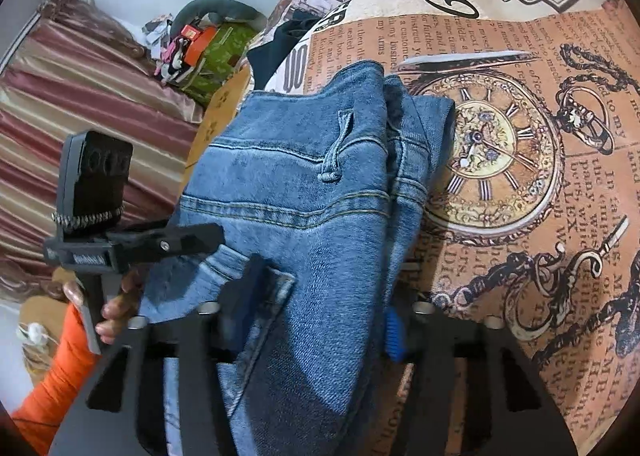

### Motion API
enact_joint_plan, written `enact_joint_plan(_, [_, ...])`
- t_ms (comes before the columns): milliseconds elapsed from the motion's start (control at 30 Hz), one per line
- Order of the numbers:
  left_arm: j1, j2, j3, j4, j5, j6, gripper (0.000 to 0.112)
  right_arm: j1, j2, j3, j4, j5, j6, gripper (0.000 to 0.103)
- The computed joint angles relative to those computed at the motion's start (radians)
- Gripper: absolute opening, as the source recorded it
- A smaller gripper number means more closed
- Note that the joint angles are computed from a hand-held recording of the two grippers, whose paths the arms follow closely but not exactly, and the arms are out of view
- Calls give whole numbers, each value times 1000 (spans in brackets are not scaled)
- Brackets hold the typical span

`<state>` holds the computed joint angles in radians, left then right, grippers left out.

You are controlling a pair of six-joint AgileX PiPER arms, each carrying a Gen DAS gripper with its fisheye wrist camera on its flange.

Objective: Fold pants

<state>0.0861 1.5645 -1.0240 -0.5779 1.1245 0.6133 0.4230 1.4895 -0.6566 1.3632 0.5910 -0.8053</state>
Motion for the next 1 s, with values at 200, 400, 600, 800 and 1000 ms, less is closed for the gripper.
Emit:
enact_joint_plan(200, [2, -133, 27, 15, -16, 21, 48, 90, -128, -31, -198, -111, 197, 23])
enact_joint_plan(400, [88, -279, -26, -47, 18, 105, 44, 191, -211, -167, -548, -198, 525, 19])
enact_joint_plan(600, [219, -300, -210, -121, 46, 172, 44, 266, -141, -408, -864, -231, 785, 19])
enact_joint_plan(800, [315, -205, -376, -193, 11, 215, 44, 295, 33, -683, -1019, -219, 885, 19])
enact_joint_plan(1000, [341, -35, -493, -209, -70, 211, 44, 296, 291, -1005, -1109, -127, 941, 19])
